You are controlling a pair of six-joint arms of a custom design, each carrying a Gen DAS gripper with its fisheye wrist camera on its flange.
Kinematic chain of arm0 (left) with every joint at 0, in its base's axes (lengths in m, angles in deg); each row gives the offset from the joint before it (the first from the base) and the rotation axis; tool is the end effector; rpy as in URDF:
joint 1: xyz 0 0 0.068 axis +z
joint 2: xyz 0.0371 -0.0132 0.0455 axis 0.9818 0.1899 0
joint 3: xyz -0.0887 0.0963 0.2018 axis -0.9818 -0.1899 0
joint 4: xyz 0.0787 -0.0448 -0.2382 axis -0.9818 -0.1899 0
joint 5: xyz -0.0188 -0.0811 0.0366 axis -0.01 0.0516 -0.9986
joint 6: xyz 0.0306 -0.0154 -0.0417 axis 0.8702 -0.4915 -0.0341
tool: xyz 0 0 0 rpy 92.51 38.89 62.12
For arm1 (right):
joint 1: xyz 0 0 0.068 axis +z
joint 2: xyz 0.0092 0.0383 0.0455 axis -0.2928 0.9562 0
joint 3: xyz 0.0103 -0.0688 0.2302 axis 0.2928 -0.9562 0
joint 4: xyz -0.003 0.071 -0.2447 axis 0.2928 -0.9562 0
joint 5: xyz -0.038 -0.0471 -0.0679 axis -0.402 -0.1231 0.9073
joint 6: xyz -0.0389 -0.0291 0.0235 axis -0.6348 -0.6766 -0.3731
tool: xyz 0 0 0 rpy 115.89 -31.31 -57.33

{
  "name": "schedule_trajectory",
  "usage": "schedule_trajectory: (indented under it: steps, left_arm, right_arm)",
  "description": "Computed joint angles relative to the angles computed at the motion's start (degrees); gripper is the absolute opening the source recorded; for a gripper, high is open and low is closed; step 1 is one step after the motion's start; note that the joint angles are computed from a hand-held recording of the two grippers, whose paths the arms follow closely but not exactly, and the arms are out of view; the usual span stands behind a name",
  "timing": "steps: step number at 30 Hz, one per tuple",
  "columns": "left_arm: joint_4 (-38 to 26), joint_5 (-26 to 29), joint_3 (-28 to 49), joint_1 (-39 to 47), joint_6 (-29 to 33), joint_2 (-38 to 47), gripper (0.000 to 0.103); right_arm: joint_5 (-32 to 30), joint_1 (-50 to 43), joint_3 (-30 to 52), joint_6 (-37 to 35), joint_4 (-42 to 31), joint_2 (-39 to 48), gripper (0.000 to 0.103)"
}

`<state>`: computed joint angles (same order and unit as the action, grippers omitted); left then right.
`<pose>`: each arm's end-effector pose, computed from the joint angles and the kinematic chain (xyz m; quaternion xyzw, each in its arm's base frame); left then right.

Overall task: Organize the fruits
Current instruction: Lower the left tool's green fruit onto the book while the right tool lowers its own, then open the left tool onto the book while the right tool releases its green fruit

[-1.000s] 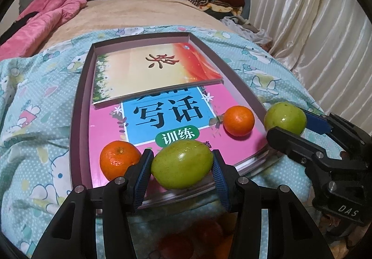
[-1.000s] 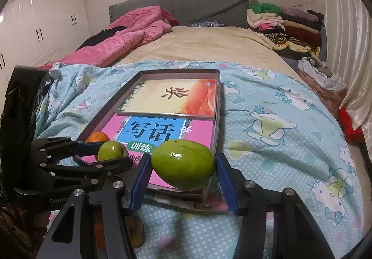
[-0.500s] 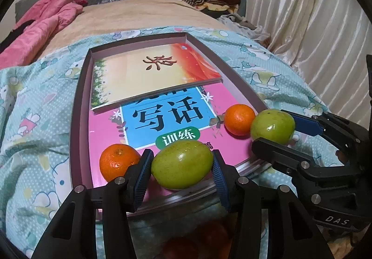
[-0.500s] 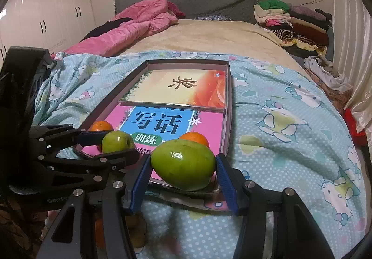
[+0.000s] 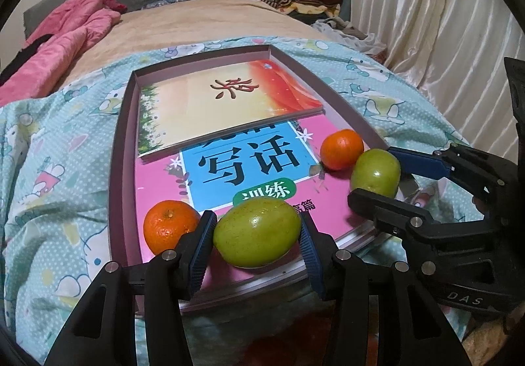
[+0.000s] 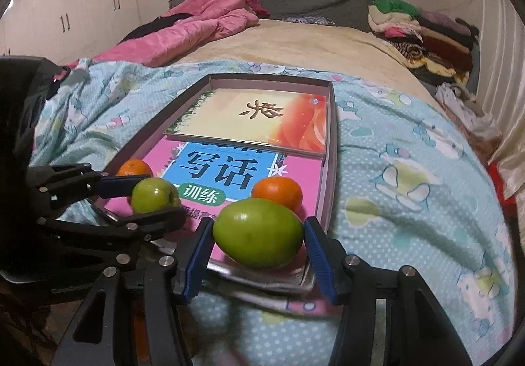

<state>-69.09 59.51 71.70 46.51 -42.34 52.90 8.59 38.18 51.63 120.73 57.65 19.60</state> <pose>0.2593 -0.1727 0.0301 0.3413 0.8823 -0.1510 0.2869 0.1743 0.2140 0.0423 0.0457 0.9304 -0.0144 0.3634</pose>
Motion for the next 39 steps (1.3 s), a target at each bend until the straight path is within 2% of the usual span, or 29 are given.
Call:
schedule_trajectory:
  steps: [10,22,34,39]
  left_arm:
    - [0.9,-1.1,-0.6,-0.2,0.3,0.0,0.052]
    - [0.3,0.0,-0.3,0.2,0.0,0.0,0.052]
    - [0.1,0.9,-0.1,0.4,-0.2,0.2,0.052]
    - [0.1,0.9,-0.2,0.3,-0.5,0.1,0.052]
  right_arm:
    - [-0.6,-0.4,0.0,-0.8,0.9,0.8,0.056]
    - [-0.7,-0.1,0.6,-0.5,0.1,0.8,0.056]
    - [-0.8,-0.1,-1.8,0.8,2.3,-1.2,0.056]
    - [-0.3,0.0,-3.0,1.4,3.1,-2.7,0.061]
